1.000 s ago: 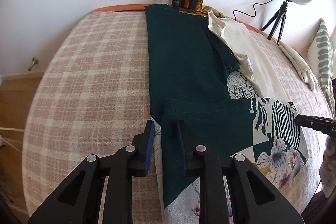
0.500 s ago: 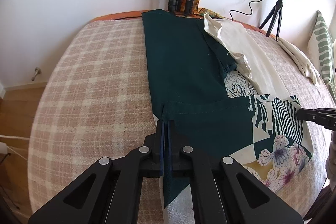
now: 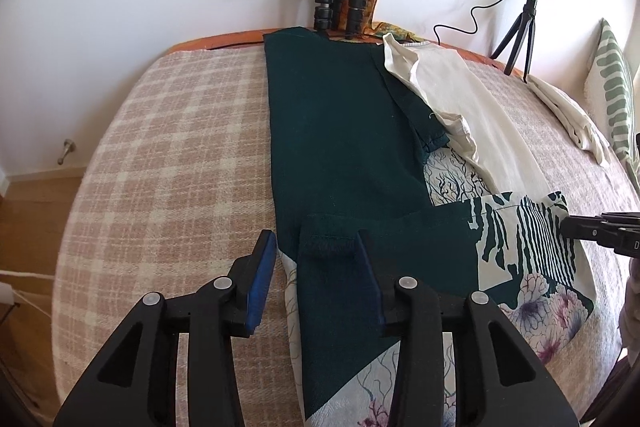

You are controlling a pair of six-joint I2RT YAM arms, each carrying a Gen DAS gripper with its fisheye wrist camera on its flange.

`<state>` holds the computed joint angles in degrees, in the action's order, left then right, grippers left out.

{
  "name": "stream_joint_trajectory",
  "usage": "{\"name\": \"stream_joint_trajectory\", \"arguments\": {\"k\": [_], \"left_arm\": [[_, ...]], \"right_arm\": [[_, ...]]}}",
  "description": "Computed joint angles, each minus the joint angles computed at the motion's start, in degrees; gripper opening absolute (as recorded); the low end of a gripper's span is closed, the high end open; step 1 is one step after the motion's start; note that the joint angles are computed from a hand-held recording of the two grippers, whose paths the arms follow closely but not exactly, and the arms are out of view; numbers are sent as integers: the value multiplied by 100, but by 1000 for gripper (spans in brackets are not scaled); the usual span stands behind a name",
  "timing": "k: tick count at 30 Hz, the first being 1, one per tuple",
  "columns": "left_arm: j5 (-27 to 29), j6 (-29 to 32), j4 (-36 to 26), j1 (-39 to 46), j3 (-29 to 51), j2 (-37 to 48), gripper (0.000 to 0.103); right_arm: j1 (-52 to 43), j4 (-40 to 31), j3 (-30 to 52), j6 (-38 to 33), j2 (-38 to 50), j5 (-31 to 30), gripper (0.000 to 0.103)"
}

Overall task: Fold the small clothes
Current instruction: 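Lay the hem down at mid-length and open both grippers, then move both tools to the collar end of the folded shirt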

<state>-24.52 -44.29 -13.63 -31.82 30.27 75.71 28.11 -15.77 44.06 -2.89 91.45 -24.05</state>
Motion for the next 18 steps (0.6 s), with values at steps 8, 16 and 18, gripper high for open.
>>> {"name": "stream_joint_trajectory", "arguments": {"k": [8, 16, 18], "left_arm": [[-215, -51, -6, -118, 38, 52, 3], [-193, -200, -416, 112, 108, -67, 24], [-348, -348, -593, 72, 128, -207, 47]], "right_arm": [[50, 46, -13, 7, -56, 2, 7], [64, 144, 6, 58, 95, 523, 7], [70, 87, 18, 29, 10, 758, 7]]}}
